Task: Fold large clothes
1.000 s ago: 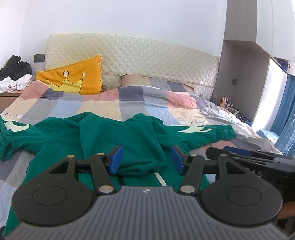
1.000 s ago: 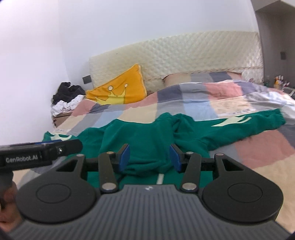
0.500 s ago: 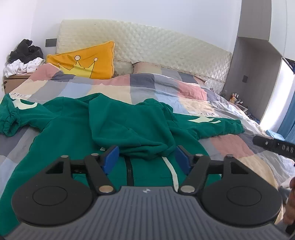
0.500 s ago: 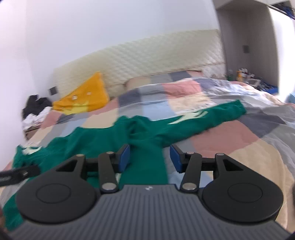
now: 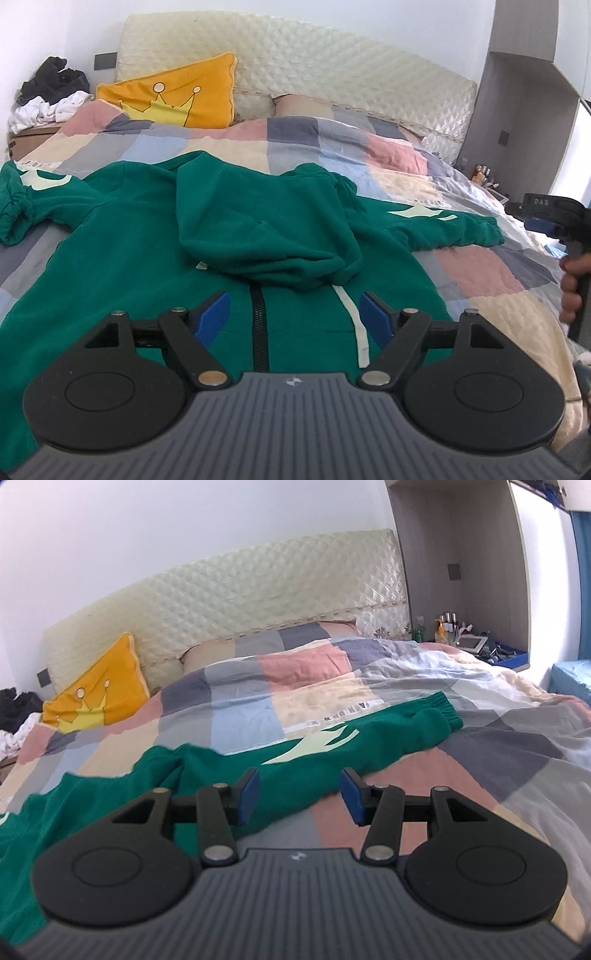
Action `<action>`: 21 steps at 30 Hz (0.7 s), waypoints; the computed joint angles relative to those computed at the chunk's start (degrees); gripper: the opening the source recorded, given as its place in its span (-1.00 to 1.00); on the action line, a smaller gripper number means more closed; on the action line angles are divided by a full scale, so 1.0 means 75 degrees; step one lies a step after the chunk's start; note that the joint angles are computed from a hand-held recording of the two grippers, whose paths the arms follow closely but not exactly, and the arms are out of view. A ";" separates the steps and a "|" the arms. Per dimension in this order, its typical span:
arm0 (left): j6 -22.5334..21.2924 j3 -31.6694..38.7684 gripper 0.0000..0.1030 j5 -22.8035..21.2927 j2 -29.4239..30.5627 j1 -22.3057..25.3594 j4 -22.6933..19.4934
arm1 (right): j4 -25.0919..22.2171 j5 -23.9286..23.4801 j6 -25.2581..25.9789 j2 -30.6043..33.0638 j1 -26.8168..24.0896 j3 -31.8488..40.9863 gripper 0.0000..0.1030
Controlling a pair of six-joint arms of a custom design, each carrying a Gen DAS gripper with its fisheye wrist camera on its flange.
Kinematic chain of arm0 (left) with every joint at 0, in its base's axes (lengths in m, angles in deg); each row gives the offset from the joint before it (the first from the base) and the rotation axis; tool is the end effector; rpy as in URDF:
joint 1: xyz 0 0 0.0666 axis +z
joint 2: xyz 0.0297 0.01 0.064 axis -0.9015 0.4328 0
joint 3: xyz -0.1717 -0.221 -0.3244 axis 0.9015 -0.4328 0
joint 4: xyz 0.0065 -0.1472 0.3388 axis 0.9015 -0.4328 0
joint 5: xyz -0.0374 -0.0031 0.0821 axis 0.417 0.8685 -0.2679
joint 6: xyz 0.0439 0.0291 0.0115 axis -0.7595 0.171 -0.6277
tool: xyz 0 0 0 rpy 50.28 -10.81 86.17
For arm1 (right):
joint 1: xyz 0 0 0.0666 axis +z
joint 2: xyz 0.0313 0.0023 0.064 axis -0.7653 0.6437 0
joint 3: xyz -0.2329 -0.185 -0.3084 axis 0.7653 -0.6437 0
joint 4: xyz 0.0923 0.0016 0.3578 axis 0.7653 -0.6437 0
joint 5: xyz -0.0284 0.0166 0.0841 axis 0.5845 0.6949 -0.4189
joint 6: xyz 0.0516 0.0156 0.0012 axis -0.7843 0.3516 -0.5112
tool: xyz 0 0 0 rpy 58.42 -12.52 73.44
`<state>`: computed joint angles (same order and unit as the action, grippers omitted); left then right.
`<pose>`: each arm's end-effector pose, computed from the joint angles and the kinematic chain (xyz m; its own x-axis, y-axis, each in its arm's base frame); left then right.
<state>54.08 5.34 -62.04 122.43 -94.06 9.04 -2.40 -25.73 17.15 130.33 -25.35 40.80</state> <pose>0.3041 -0.1651 0.4365 -0.5626 -0.0633 -0.8243 0.1404 0.9753 -0.1708 0.3962 0.1611 0.4474 -0.3445 0.2691 -0.8994 0.2242 0.9539 0.1995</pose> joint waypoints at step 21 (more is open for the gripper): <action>0.0566 0.0427 0.63 -0.0304 0.1502 0.0496 0.0021 | 0.1954 -0.3841 -0.2962 0.2694 -0.3642 0.0385 0.64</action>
